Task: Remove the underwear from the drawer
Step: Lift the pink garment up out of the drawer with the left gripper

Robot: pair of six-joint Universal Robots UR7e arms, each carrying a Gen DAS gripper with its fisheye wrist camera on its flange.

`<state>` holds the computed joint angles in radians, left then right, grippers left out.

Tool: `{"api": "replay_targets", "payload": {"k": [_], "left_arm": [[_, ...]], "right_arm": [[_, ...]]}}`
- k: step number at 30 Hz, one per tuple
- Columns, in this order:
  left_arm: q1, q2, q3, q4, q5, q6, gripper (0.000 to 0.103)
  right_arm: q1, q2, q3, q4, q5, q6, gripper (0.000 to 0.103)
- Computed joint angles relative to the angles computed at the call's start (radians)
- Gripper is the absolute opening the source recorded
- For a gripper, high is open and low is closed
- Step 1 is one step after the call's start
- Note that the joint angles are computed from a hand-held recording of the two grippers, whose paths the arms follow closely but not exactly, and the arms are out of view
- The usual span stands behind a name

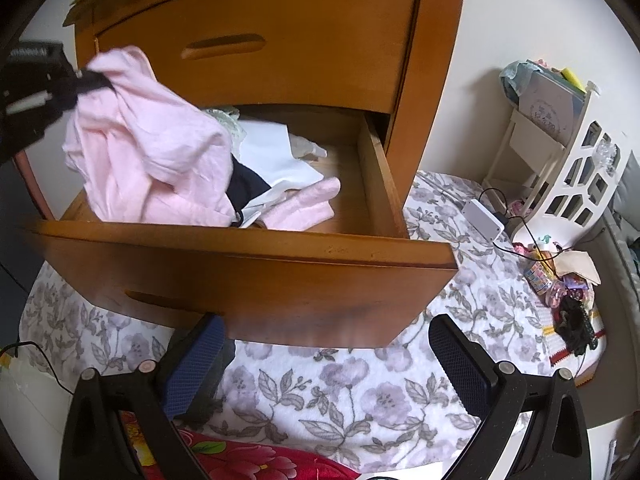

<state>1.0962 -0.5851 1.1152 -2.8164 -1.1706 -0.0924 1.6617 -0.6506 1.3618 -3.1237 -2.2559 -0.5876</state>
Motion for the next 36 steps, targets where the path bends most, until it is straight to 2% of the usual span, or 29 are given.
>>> {"api": "replay_targets", "payload": {"k": [13,22,29,36], "left_arm": [[-0.072,-0.113,0.108,-0.176,-0.018,0.111,0.01],[-0.113,-0.191,0.215,-0.244,0.015,0.14,0.01],[-0.145,-0.256,0.317,-0.3,0.065,0.124,0.01],[-0.159,-0.301,0.396,-0.332,0.073,0.101,0.01]], "right_arm": [[0.02,-0.031,0.045,-0.052,0.011,-0.015,0.103],[0.035,-0.048,0.077,-0.089,0.018,-0.025,0.103],[0.045,-0.061,0.1,-0.118,0.022,-0.033,0.103],[0.057,-0.073,0.125,-0.143,0.028,-0.041,0.103]]}}
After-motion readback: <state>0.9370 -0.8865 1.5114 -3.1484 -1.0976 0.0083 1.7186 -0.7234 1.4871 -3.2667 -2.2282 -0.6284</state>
